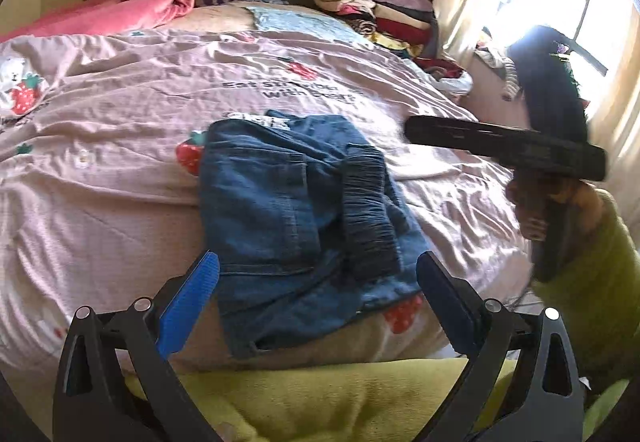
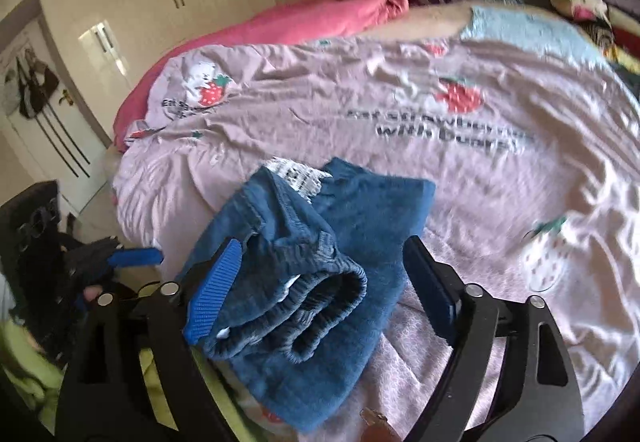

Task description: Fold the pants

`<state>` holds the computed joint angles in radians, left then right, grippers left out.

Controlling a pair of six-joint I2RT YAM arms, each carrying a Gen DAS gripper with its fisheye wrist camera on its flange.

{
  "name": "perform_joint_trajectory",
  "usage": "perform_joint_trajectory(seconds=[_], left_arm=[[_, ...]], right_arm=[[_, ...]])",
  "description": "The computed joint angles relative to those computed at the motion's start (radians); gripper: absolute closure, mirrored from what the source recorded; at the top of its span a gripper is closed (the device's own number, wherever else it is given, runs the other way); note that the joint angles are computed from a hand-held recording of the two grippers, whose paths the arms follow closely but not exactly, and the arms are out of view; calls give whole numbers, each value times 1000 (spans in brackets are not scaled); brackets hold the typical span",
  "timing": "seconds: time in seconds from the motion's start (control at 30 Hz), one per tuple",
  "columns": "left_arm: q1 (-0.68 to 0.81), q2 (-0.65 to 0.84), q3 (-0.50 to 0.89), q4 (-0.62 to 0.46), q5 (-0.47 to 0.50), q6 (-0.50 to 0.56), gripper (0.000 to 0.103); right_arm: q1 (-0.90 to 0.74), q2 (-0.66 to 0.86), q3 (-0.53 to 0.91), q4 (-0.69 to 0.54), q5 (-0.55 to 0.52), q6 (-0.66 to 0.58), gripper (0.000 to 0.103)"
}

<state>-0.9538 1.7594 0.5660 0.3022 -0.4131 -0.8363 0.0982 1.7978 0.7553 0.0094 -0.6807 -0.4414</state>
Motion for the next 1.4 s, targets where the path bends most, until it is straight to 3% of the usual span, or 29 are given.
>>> perform_joint_trajectory(seconds=[0.4, 0.6, 0.73, 0.97, 1.1, 1.23, 1.4], left_arm=[[40, -8, 1, -62, 3, -25, 5], [101, 4, -2, -75, 39, -29, 5], [180, 28, -20, -33, 83, -42, 5], [261, 121, -13, 57, 151, -22, 5], [272, 164, -1, 98, 166, 0, 5], [293, 185, -15, 147, 184, -4, 5], [349, 210, 46, 110, 222, 84, 5]], right_arm=[[-71, -274, -182, -58, -30, -236, 17], [-62, -288, -225, -82, -5, -339, 17], [-30, -171, -205, -15, 68, -246, 17], [-33, 43, -91, 61, 86, -34, 17], [-27, 47, -81, 53, 35, -25, 32], [62, -47, -142, -2, -32, -177, 42], [293, -174, -266, 33, 46, -346, 55]])
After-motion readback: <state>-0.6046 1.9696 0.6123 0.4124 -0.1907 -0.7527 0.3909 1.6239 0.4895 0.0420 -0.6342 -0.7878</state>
